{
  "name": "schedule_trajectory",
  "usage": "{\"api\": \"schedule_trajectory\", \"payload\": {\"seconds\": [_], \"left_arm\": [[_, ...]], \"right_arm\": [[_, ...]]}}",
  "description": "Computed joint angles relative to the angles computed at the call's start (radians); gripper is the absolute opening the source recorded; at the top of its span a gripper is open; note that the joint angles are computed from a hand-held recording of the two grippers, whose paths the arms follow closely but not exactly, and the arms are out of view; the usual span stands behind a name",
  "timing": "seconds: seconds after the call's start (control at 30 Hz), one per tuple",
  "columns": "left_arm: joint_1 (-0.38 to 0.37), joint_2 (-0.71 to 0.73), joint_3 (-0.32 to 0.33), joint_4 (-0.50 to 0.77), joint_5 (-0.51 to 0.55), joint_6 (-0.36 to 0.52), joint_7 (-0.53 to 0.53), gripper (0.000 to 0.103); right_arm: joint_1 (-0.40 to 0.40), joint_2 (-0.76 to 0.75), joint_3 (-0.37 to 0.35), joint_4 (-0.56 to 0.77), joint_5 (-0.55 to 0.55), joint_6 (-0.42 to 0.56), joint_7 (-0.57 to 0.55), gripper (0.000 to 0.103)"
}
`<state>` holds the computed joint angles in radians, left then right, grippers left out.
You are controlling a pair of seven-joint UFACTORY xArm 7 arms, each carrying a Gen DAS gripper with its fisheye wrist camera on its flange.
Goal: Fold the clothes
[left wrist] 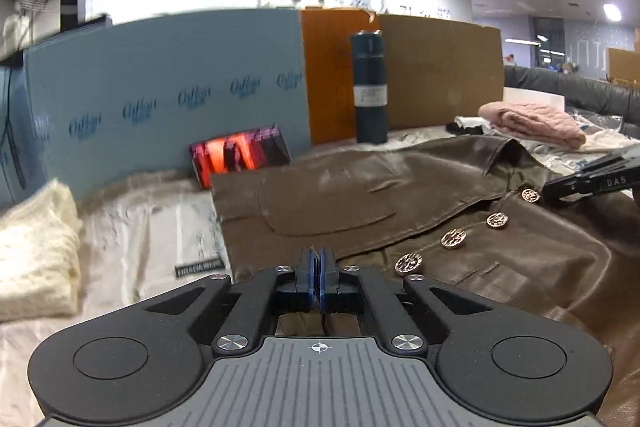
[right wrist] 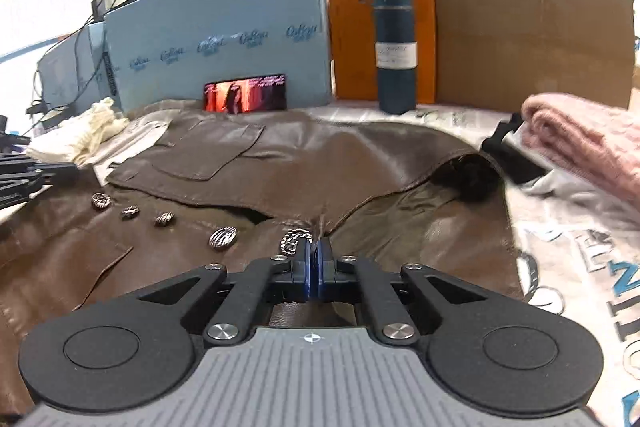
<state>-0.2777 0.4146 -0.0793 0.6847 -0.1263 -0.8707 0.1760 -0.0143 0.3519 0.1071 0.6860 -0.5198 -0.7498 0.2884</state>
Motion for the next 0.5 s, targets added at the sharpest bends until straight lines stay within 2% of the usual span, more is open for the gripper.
{"api": "schedule_trajectory", "payload": {"seconds": [0.1,0.17,0.2,0.23,0.27,0.3,0.33,0.37,0.4,0.43,0.5], "left_arm": [[-0.005,0.005,0.011,0.030,-0.047,0.074,0.006,0.002],[0.006,-0.002,0.011,0.037,-0.044,0.125,-0.012,0.007],[-0.001,-0.006,0.017,0.039,-0.057,0.142,-0.004,0.008],[-0.004,-0.009,0.022,0.033,-0.063,0.136,0.001,0.009],[-0.007,-0.012,0.025,0.027,-0.068,0.131,0.006,0.012],[-0.011,-0.015,0.028,0.019,-0.077,0.118,0.012,0.025],[-0.018,-0.018,0.030,0.000,-0.092,0.077,0.017,0.047],[-0.014,-0.019,0.025,-0.025,-0.085,0.014,0.008,0.076],[-0.001,-0.013,0.018,-0.055,-0.062,-0.076,-0.016,0.084],[0.011,-0.007,0.013,-0.084,-0.036,-0.164,-0.040,0.088],[0.064,-0.012,0.007,-0.156,0.107,-0.311,-0.103,0.090]], "right_arm": [[0.036,0.004,-0.010,0.018,0.093,0.050,-0.032,0.004],[0.050,0.002,-0.014,0.022,0.136,0.076,-0.053,0.005],[0.070,0.000,-0.024,0.019,0.179,0.084,-0.087,0.018],[0.117,-0.006,-0.046,0.008,0.264,0.088,-0.159,0.035],[0.146,-0.006,-0.063,-0.004,0.314,0.072,-0.204,0.041],[0.137,-0.007,-0.054,-0.014,0.321,0.055,-0.224,0.045],[0.135,-0.013,-0.053,-0.028,0.332,0.039,-0.239,0.047],[0.133,-0.019,-0.052,-0.044,0.342,0.018,-0.254,0.049],[0.130,-0.025,-0.053,-0.066,0.350,-0.023,-0.271,0.059],[0.125,-0.029,-0.054,-0.088,0.352,-0.069,-0.286,0.073],[0.103,-0.030,-0.060,-0.139,0.317,-0.189,-0.318,0.082]]}}
